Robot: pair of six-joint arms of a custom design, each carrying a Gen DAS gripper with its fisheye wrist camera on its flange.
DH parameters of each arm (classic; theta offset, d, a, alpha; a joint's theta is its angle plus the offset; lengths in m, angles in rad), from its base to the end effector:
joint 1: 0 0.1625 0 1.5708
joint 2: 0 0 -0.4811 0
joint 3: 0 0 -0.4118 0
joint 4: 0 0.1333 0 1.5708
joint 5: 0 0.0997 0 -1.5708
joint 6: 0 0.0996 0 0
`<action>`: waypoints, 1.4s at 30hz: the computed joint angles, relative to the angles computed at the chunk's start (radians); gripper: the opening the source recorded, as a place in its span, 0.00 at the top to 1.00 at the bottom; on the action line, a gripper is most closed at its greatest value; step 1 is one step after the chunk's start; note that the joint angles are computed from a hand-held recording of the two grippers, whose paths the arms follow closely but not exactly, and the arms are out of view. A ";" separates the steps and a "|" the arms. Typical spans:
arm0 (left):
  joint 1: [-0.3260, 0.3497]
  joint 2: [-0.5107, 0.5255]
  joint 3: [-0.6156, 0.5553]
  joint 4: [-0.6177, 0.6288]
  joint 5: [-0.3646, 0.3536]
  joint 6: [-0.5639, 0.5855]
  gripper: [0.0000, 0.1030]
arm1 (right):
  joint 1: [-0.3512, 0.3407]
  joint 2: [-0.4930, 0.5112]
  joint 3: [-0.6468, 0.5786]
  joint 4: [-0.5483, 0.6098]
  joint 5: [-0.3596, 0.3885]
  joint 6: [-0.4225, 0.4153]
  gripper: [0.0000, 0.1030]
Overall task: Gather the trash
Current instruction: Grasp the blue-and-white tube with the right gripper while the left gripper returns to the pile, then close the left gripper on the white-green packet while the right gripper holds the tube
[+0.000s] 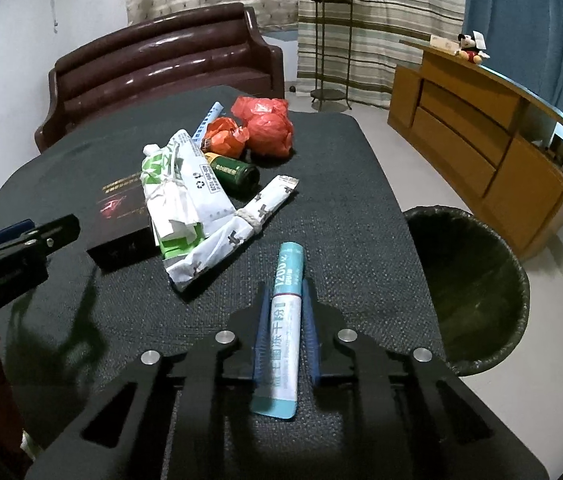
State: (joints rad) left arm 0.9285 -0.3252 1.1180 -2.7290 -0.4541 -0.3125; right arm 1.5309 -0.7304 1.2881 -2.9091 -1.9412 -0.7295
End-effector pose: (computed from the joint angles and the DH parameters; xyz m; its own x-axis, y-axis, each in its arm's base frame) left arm -0.3330 -0.8170 0.0177 -0.6893 -0.2245 -0.6888 0.3653 0.7134 -0.5981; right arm 0.0635 -0.8472 0.2697 -0.7057 -0.2557 0.6608 -0.5929 0.7237 -0.3532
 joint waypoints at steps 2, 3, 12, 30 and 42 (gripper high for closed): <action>0.001 0.006 -0.010 0.006 -0.003 0.002 0.33 | -0.001 -0.002 -0.003 0.004 0.006 0.006 0.85; 0.002 0.011 -0.019 0.014 -0.005 0.001 0.33 | -0.001 -0.002 -0.003 0.004 0.009 0.008 0.85; 0.005 0.058 -0.107 0.081 -0.025 0.003 0.27 | -0.012 0.006 -0.044 0.021 0.028 0.029 0.85; -0.018 0.176 -0.328 0.166 -0.025 0.036 0.27 | -0.042 0.020 -0.142 0.069 0.061 0.015 0.85; -0.015 0.260 -0.487 0.337 -0.023 -0.002 0.58 | -0.068 0.017 -0.174 0.129 0.097 0.038 0.85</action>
State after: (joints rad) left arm 0.9135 -0.0648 0.6308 -2.3920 -0.4769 -0.3143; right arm 1.4625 -0.7131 1.1139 -2.7800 -1.8439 -0.6916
